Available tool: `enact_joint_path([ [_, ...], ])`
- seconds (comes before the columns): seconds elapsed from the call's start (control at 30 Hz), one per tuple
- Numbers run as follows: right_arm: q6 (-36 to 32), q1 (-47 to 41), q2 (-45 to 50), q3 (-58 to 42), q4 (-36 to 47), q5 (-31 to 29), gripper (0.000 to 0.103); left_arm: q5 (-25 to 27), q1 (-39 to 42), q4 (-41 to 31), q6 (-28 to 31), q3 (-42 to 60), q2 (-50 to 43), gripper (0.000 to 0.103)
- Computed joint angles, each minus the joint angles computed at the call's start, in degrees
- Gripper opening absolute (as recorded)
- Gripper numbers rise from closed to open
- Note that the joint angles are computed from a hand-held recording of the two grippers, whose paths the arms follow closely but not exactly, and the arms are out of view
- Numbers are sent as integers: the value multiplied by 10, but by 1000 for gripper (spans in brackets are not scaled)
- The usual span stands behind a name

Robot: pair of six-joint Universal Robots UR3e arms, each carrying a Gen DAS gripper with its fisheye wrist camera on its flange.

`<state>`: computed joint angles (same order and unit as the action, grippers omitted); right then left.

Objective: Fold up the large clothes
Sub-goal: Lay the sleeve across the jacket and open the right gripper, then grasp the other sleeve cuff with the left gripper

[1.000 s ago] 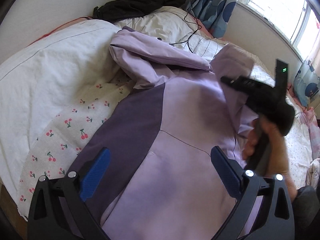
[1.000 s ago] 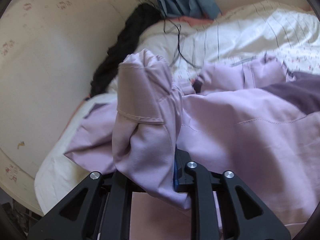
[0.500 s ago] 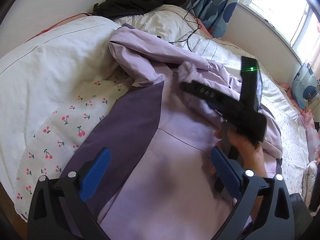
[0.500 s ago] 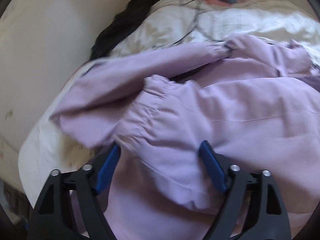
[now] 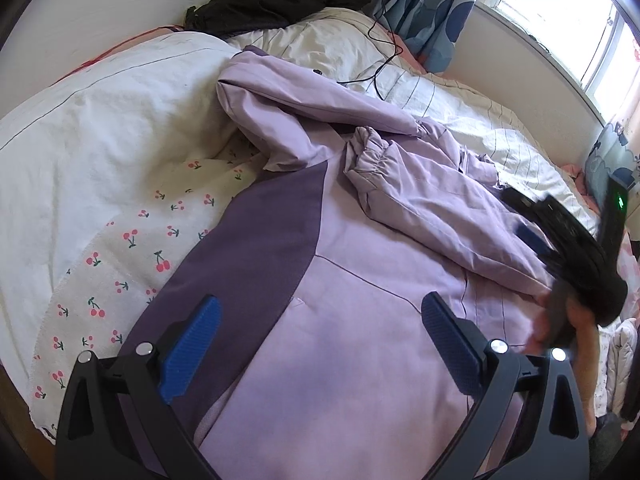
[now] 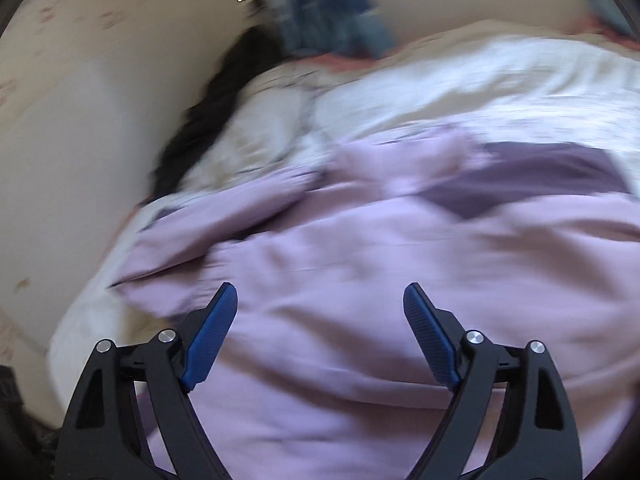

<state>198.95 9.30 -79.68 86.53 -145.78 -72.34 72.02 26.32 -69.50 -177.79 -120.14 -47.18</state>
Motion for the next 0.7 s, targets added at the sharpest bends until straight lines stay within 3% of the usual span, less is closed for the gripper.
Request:
enact_joint_path([
  [0.13, -16, -50, -36, 37, 34, -67, 82, 12, -19, 18, -12, -2, -12, 96],
  [0.23, -96, -78, 34, -41, 190, -17, 83, 33, -51, 43, -30, -2, -32, 96],
  [0.3, -106, -87, 11, -16, 173, -4, 83, 52, -79, 59, -35, 0, -45, 96],
  [0.4, -85, -116, -79, 73, 114, 50, 83, 112, -132, 99, -51, 0, -64, 96],
  [0.5, -100, -169, -246, 220, 79, 126, 86, 186, -189, 151, -63, -2, -83, 96],
  [0.63, -130, -261, -418, 349, 128, 231, 86, 236, -246, 217, -60, 26, -149, 96],
  [0.7, -127, -283, -427, 354, 160, 263, 86, 282, -288, 252, -51, 79, -229, 96],
])
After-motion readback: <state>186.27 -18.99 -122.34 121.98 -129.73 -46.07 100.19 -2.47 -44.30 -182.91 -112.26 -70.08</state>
